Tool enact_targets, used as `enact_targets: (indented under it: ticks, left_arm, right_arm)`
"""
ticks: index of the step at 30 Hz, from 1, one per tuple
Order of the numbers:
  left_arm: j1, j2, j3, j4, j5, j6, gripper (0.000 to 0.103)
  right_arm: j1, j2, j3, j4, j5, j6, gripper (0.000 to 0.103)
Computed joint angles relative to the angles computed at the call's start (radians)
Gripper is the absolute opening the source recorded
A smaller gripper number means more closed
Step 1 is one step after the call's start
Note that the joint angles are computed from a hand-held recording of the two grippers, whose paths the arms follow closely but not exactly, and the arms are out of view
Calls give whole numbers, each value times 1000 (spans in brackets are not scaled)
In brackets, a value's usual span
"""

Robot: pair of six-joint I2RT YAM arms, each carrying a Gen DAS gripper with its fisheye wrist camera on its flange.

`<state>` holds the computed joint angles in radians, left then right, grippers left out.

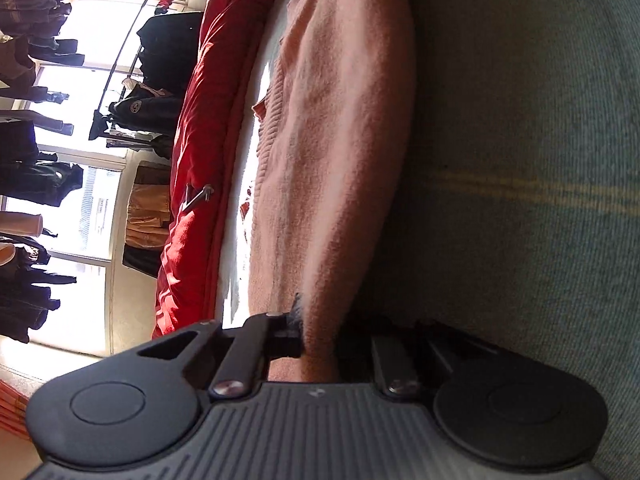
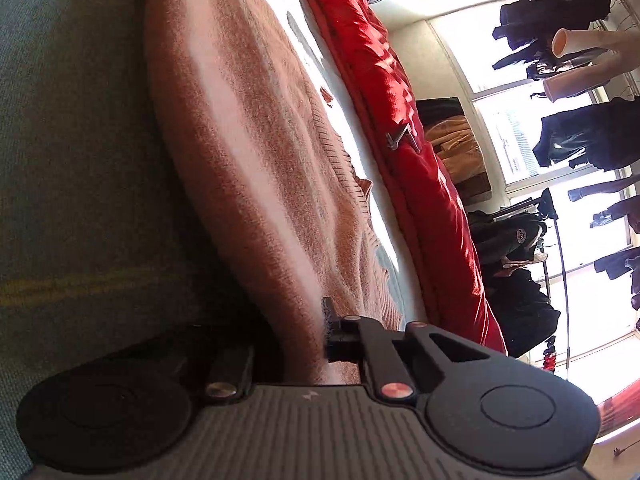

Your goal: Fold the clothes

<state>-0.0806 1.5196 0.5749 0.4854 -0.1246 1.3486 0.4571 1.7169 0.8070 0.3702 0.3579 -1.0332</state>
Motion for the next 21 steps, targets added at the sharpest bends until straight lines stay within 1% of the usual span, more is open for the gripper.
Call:
enact_targets:
  ticks: [1,4,7,9,12,15,18,19,21]
  left_arm:
    - [5,-30,0,-15,7,-8,9]
    - [16,-131,18,-112,19,-27,9]
    - [18,-275,3,-249,38,-28,9]
    - [13,-404,-24,-371,46,-17,10]
    - [2,-629,-67,-589,61,0,10]
    - [-20,-873,-105,-825,54,23,10]
    - [-44,-1067,-92,-1077,44,3,10]
    - [-61,-1125,-88,-1147,33,-6,10]
    - [-124,-1234,-80,-1277,-15,-33,10]
  right_arm:
    - [1,-25,8,-28,-3,9,11]
    - [7,-109,32,-132,-15,49,11]
    - [26,-206,49,-275,-21,94,11]
    - [43,-275,43,-373,-15,114,11]
    - [83,-414,23,-563,-3,165,11]
    - [164,-561,10,-790,22,258,11]
    - [285,-674,-5,-987,70,371,11]
    - [328,-702,-8,-1040,88,414,11]
    - [414,-745,-15,-1133,126,511,11]
